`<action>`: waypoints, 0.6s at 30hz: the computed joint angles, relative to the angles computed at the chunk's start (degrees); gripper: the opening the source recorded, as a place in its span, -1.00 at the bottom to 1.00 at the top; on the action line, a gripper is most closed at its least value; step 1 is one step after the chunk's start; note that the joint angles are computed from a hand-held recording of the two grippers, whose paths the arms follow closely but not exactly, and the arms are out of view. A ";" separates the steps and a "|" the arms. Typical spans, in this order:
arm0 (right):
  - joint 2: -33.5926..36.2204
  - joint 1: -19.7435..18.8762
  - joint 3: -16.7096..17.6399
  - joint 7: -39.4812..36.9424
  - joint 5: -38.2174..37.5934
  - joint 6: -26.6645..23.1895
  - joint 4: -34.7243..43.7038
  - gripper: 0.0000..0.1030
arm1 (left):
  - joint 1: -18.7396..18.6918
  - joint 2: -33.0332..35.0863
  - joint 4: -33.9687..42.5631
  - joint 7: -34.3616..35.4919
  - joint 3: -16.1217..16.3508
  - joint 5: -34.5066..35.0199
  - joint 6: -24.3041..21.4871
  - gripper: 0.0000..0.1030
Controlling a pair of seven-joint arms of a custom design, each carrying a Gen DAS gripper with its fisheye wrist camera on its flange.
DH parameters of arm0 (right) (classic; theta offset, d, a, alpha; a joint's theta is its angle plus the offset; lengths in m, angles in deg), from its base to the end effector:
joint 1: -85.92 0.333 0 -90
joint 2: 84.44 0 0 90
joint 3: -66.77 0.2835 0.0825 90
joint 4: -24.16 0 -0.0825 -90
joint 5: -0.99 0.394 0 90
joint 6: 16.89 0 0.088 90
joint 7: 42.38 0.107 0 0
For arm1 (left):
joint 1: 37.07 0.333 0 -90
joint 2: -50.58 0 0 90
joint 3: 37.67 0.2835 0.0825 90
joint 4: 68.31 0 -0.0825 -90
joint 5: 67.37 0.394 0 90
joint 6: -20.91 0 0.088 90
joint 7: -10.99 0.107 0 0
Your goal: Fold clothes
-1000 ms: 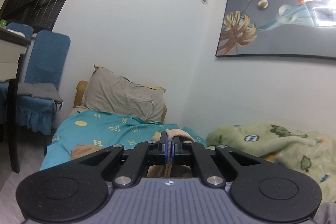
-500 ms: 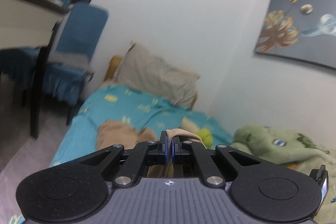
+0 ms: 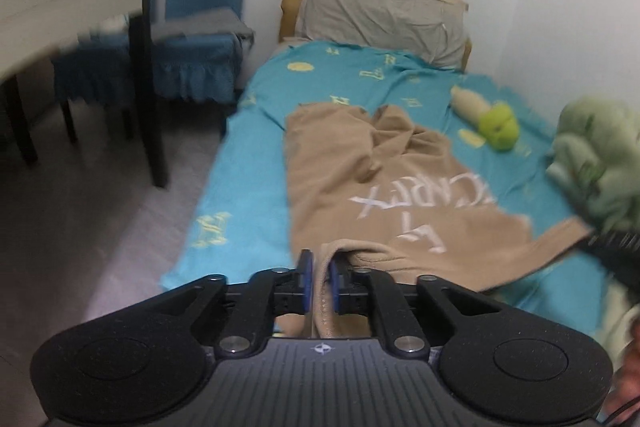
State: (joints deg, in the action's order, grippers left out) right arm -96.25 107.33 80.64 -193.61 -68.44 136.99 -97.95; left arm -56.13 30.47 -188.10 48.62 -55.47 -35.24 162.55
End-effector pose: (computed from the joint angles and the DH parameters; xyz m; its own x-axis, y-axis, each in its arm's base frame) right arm 0.4299 0.3491 0.5269 -0.1652 -0.8405 -0.5160 -0.4191 0.5334 -0.7347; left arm 0.4064 -0.3316 0.6117 -0.0784 -0.9968 0.0179 -0.6214 0.0348 -0.7827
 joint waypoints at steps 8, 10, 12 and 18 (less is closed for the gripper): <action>-0.23 -0.47 -0.03 1.86 -2.69 2.39 0.35 -0.86 | 0.00 -2.19 -1.55 5.56 -4.74 16.15 6.76 0.58; -0.27 -0.65 -0.08 2.50 -3.30 2.96 0.41 -0.86 | -0.56 -0.67 -0.95 9.89 -5.71 18.91 8.11 0.58; -0.47 -0.83 -0.14 3.24 -3.78 3.49 0.33 -0.86 | -1.20 0.23 -0.88 12.41 -5.85 20.18 10.03 0.59; -1.04 -1.36 0.29 5.45 -6.33 4.62 0.37 -0.86 | 0.83 4.11 1.01 7.97 -9.50 28.40 7.73 0.71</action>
